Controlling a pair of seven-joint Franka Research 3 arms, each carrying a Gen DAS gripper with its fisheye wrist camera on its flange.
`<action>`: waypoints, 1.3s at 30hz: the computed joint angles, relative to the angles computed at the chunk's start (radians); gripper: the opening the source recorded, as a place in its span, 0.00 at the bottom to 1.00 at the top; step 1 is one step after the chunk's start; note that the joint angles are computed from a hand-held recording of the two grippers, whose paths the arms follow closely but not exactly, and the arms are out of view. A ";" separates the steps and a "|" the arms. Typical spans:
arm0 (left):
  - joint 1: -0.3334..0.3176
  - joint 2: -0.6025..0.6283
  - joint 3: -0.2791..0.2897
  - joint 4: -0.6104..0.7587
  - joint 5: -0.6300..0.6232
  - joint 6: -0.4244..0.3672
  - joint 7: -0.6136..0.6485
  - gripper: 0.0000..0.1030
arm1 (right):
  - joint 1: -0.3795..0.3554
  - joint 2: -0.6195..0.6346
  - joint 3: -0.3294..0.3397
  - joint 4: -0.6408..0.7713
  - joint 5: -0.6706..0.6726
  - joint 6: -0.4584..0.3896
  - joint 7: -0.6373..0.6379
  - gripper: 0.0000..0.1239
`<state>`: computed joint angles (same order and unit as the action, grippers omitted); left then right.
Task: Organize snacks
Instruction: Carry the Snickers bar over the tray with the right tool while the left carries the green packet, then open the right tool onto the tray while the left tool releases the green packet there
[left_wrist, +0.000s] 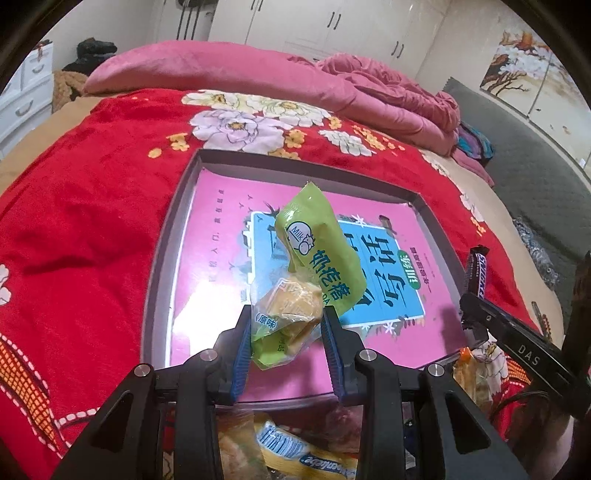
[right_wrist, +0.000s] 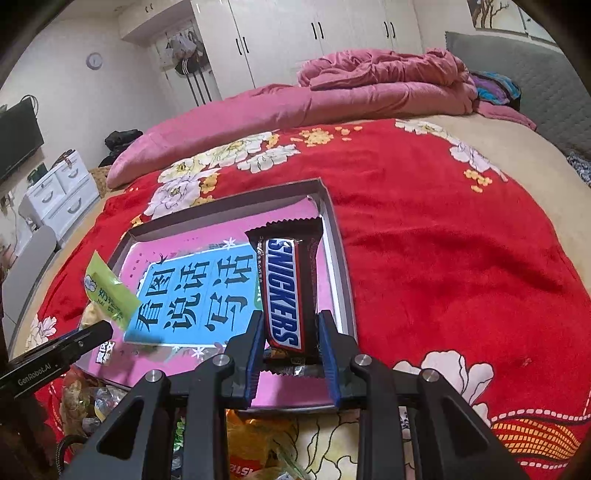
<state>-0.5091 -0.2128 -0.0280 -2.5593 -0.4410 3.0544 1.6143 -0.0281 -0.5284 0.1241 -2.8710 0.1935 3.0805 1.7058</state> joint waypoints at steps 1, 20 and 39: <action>0.006 0.004 -0.006 0.003 0.010 -0.004 -0.006 0.35 | -0.002 0.001 0.001 0.001 -0.001 -0.004 0.000 0.24; 0.045 0.023 -0.045 0.024 -0.005 -0.048 0.017 0.36 | -0.053 0.012 0.039 0.011 -0.066 -0.039 0.051 0.24; 0.057 0.027 -0.052 0.029 -0.039 -0.058 0.035 0.36 | 0.042 0.007 -0.043 0.003 -0.012 -0.027 -0.012 0.24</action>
